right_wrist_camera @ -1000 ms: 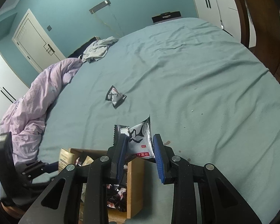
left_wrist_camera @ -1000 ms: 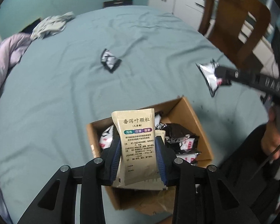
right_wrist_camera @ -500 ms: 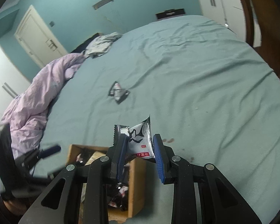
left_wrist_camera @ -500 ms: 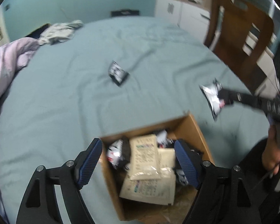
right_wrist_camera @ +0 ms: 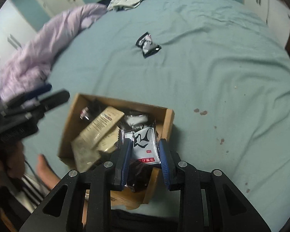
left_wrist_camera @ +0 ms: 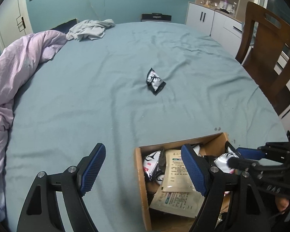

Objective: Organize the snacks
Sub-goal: 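Lower both grippers over the box and release the sachet and packet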

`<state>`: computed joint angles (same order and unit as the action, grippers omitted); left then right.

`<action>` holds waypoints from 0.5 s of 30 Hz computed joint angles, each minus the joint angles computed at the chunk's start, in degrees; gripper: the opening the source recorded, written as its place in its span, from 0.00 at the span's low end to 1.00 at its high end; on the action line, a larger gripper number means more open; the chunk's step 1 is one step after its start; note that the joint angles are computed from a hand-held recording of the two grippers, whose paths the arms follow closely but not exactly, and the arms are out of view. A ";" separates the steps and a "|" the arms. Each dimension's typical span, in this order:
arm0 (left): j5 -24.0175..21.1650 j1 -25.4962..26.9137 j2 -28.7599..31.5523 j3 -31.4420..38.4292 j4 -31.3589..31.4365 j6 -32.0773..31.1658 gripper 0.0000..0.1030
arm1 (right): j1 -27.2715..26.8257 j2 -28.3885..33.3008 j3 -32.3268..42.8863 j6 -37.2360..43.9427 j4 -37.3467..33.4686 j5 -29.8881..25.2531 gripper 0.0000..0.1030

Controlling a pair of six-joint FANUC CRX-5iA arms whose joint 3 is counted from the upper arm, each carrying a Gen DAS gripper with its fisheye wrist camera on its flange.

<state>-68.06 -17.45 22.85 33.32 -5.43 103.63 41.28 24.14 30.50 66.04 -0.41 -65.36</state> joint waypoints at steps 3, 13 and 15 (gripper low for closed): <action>-0.39 -0.21 0.29 0.25 0.14 -0.58 0.79 | 1.39 -0.77 -1.61 0.91 3.13 2.50 0.30; 0.25 -1.30 -0.18 0.42 -2.82 -0.95 0.79 | 1.58 -12.12 -20.62 -17.03 10.14 24.73 0.81; -0.07 -1.41 -0.08 0.62 -3.28 -0.83 0.79 | 1.24 -13.07 -22.88 -21.32 12.59 26.34 0.83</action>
